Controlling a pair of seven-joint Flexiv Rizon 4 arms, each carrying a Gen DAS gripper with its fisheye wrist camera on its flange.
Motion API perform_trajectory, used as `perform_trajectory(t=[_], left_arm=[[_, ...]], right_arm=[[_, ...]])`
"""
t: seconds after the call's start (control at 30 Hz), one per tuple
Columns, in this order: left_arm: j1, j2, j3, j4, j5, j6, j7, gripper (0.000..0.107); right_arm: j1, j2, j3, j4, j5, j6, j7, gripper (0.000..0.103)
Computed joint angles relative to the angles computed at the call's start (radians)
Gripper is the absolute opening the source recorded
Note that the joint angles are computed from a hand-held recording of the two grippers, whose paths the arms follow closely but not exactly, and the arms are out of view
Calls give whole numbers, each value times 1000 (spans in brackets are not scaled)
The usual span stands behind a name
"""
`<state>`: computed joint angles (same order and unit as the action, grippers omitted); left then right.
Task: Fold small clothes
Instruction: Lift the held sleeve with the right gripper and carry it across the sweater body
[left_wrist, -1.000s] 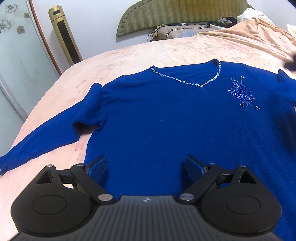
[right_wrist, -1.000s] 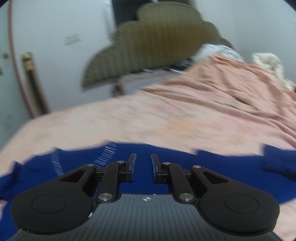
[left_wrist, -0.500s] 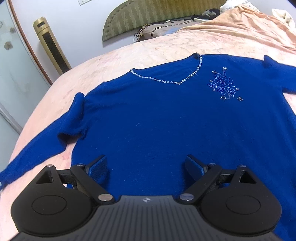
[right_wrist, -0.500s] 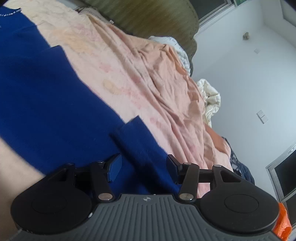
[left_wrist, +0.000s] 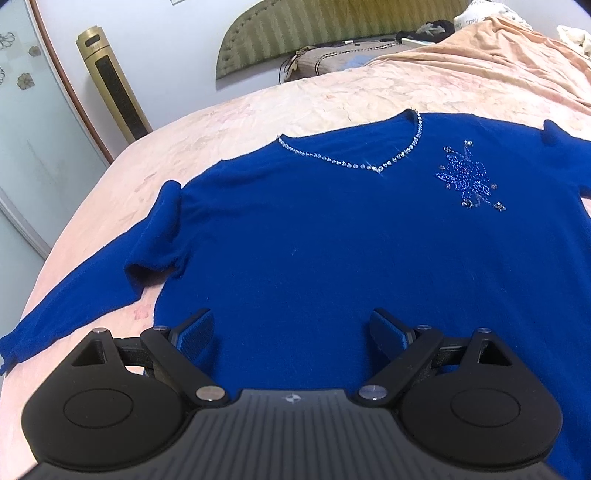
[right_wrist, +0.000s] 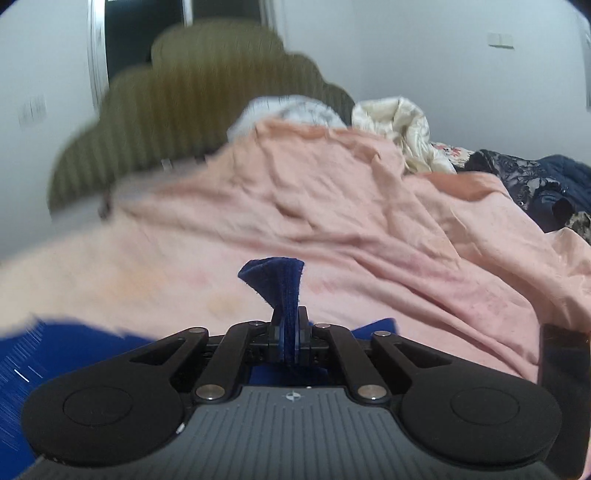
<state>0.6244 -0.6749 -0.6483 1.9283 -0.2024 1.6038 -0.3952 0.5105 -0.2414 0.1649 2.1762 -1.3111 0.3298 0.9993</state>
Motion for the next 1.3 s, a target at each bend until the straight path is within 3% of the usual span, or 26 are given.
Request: perform_trajectory(t=[0.2,0.33,0.53,0.9,1.3], left_arm=[[9,-4,-1,-5,-11,-7,-1,92],[3,-5,17,-20,-29,-19,-12,92],[2,-12,29,-40,-53,-24,-17,92],[-18,-18,73,-66,-96,-47,-14,92],[-34,-20,103,-86,-154,-72,5,92]], right_arm=[[55,-60,-22,-130,-160,-52,42,6],[52,-145,-65,-252,-262,56,19,6],[59,-309,-139,-488,-299,291,-82,6],[121,-581,-259,-877,-119,546,-327,6],[161,-813,-329,-1235,178,596,-654,6]])
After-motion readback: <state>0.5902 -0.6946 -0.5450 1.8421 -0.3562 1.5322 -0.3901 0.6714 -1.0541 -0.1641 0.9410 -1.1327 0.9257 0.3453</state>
